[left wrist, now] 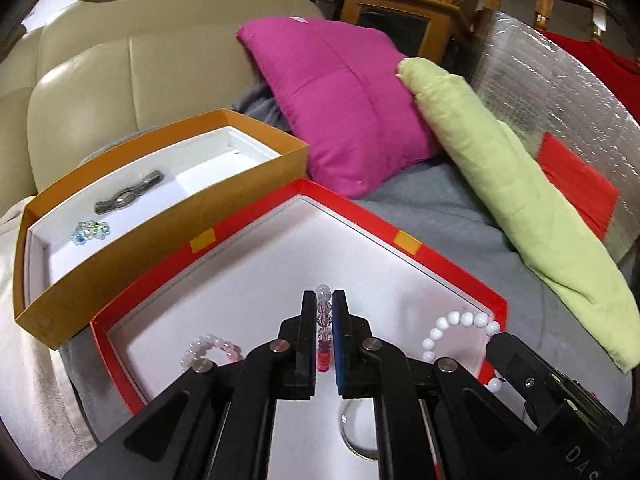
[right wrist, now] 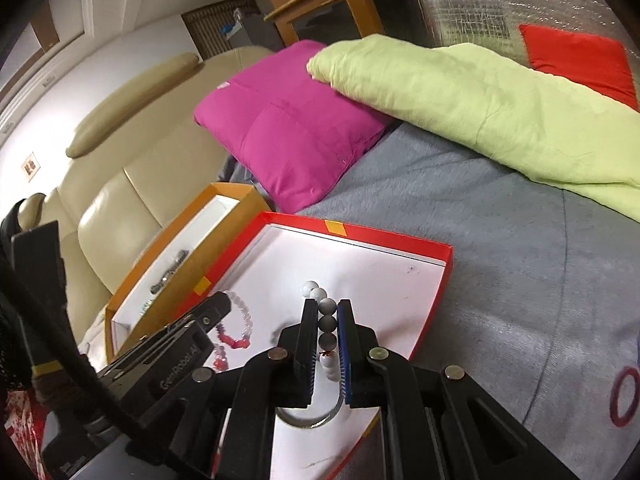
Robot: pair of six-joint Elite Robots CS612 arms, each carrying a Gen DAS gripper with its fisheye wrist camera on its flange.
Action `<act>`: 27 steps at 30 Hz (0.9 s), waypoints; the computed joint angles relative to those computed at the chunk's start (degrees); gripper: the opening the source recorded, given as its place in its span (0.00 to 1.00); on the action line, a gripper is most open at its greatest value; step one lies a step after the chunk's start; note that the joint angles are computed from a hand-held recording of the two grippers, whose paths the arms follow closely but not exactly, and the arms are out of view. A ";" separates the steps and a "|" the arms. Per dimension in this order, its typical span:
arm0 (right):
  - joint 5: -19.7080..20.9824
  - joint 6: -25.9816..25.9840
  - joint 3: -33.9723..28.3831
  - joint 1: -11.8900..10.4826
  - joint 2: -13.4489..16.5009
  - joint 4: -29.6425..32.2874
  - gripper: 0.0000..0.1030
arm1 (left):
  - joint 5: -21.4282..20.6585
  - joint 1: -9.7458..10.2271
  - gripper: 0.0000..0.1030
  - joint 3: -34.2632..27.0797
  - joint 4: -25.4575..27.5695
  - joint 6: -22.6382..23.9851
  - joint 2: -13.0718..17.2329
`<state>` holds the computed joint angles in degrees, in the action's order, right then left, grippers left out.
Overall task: Organize jewelry
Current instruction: 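Carry the pearl bracelet with the right tool while the left tool carries the clear bracelet to the tray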
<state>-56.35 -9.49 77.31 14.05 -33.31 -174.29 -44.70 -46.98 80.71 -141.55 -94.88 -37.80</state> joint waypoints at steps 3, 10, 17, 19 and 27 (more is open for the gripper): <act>-0.69 -0.39 -0.97 0.26 0.49 1.01 0.10 | -0.31 0.27 0.07 0.28 0.92 -1.16 -0.20; -2.86 -1.43 -2.71 1.07 1.51 2.87 0.10 | -3.49 1.22 0.07 0.66 -0.72 -0.68 0.07; -4.75 -1.91 -3.75 1.35 2.15 3.53 0.10 | -4.22 1.48 0.07 0.51 -1.93 0.95 0.37; -5.06 -2.18 -3.87 1.41 2.21 3.60 0.10 | -4.64 1.59 0.07 0.49 -2.17 1.29 0.41; -6.28 -3.72 -4.22 1.77 2.33 3.92 0.10 | -8.91 2.52 0.07 1.93 -9.61 3.80 0.80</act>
<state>-62.63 -13.21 73.09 15.82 -30.98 -170.37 -53.62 -44.46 82.63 -151.16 -91.08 -36.99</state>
